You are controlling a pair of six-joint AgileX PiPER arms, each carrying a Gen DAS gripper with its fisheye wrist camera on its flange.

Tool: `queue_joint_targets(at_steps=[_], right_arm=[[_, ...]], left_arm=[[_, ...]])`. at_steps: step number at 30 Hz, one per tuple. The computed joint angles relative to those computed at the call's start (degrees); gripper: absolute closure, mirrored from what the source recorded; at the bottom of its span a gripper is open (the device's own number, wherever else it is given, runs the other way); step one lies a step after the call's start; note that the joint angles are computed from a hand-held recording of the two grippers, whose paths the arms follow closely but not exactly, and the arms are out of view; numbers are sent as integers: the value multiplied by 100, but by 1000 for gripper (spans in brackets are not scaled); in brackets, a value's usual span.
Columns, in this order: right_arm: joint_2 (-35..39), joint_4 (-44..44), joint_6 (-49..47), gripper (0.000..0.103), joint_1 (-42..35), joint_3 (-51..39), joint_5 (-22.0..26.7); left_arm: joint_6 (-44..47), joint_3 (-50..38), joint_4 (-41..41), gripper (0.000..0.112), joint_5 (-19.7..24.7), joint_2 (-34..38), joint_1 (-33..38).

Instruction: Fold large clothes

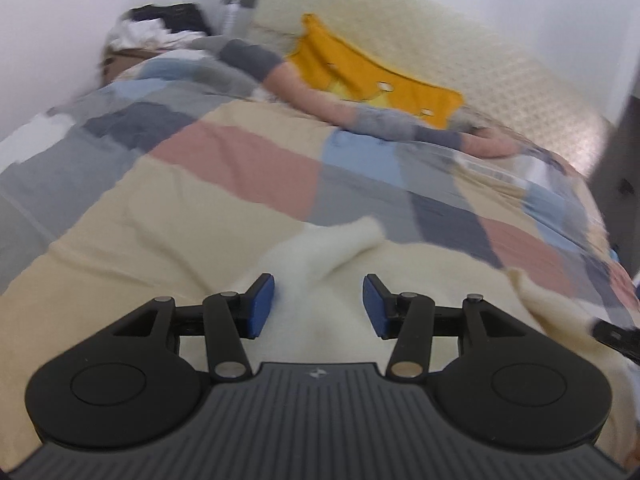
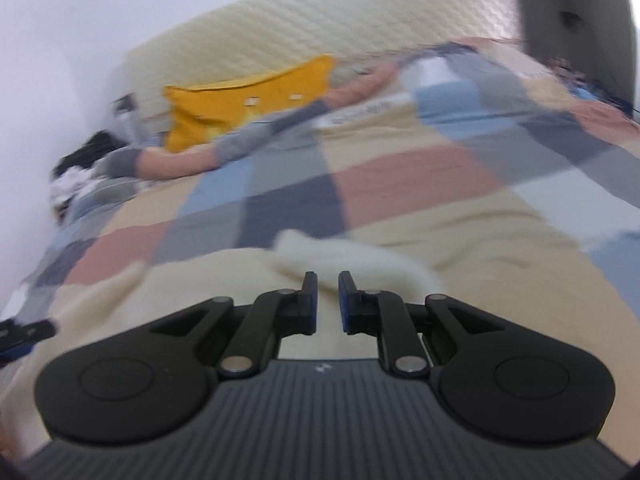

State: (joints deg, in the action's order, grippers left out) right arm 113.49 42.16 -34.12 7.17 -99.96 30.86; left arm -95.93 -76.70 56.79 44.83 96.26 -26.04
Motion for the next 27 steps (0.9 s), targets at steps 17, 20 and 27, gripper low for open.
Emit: queue_joint_targets(at_steps=[17,20,27], right_arm=[[1059,-1218,1266,89,282,-1463,1468],[1088,-1370,1368,89,310,-1458,1414],[1083,-2631,2314,94,465,-1436,1132]], left_arm=[[2153,-752,-1556,57,-632,760,-82],[2063,-487,-1852,57,-1035,690,174],[1668,-540,-1704,58,-873,720,399]])
